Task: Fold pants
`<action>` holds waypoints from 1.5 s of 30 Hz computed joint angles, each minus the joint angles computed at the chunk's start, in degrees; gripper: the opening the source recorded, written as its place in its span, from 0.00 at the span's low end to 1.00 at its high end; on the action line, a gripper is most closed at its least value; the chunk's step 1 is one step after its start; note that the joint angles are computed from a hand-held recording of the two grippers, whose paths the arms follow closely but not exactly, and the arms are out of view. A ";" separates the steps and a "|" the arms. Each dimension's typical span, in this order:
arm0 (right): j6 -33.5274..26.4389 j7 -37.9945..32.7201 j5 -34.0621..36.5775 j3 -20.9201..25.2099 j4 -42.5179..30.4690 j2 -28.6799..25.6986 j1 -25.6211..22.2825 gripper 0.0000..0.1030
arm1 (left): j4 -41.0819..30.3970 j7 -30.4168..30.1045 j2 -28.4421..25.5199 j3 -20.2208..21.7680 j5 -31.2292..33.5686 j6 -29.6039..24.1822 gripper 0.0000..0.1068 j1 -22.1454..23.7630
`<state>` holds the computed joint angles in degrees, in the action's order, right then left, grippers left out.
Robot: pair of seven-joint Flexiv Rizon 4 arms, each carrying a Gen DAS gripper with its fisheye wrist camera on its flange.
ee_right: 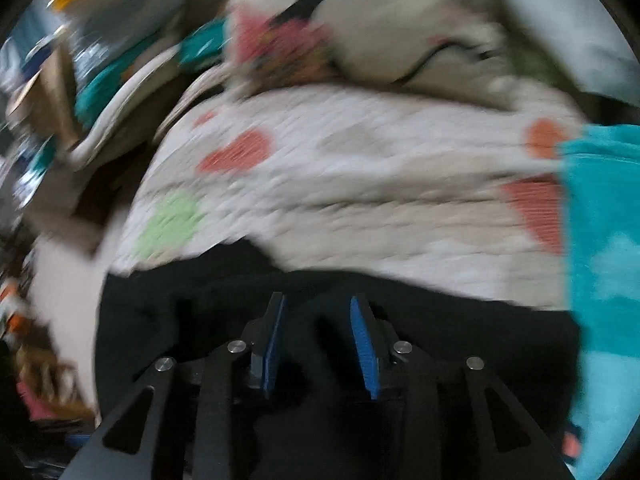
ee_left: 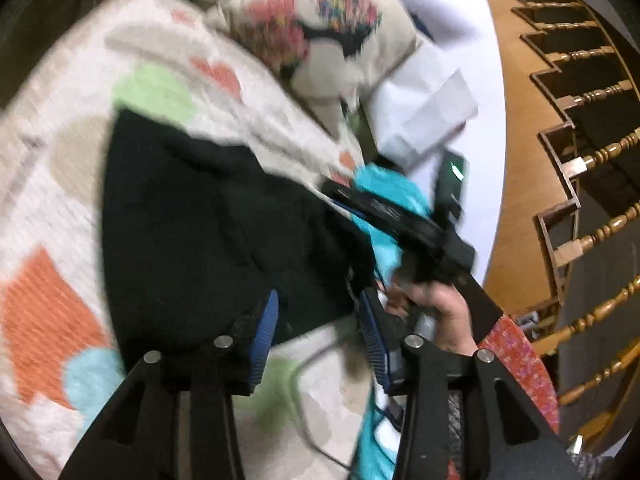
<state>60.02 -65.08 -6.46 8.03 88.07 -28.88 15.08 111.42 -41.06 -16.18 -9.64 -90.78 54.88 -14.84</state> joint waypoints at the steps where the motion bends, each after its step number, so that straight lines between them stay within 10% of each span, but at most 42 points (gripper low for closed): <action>1: 1.47 -0.64 0.68 0.57 0.67 0.70 -0.42 0.37 | 0.51 -0.13 0.47 0.46 -0.35 2.56 0.41 -0.32; 9: -2.36 -20.51 21.40 15.86 -5.36 -1.03 -5.62 0.35 | 1.01 -17.38 -2.91 1.34 8.42 12.01 0.41 1.61; 22: 4.64 6.95 5.36 -1.25 12.30 7.39 3.55 0.37 | 1.88 -22.02 -4.40 -1.43 17.96 11.32 0.45 3.19; 29: -6.35 -12.94 11.53 9.56 -8.25 -1.78 0.06 0.58 | 2.50 -23.17 -4.90 -1.88 25.43 15.05 0.47 1.70; 32: -15.35 -17.54 11.22 9.57 -19.15 -8.02 3.14 0.58 | 2.58 -23.76 -4.99 -2.74 27.40 13.31 0.20 2.75; 37: -28.89 -18.50 8.12 5.76 -31.86 -16.43 9.71 0.58 | 2.39 -26.83 -4.94 -2.71 29.78 12.68 0.16 3.45; 43: -29.48 -18.96 3.96 2.62 -31.13 -16.67 12.87 0.06 | 3.52 -26.94 -3.38 -2.75 26.80 9.84 0.14 5.45; 45: -28.44 -18.58 5.53 3.37 -31.38 -16.40 12.58 0.06 | 4.18 -25.53 -2.47 -2.30 25.17 9.54 0.13 5.66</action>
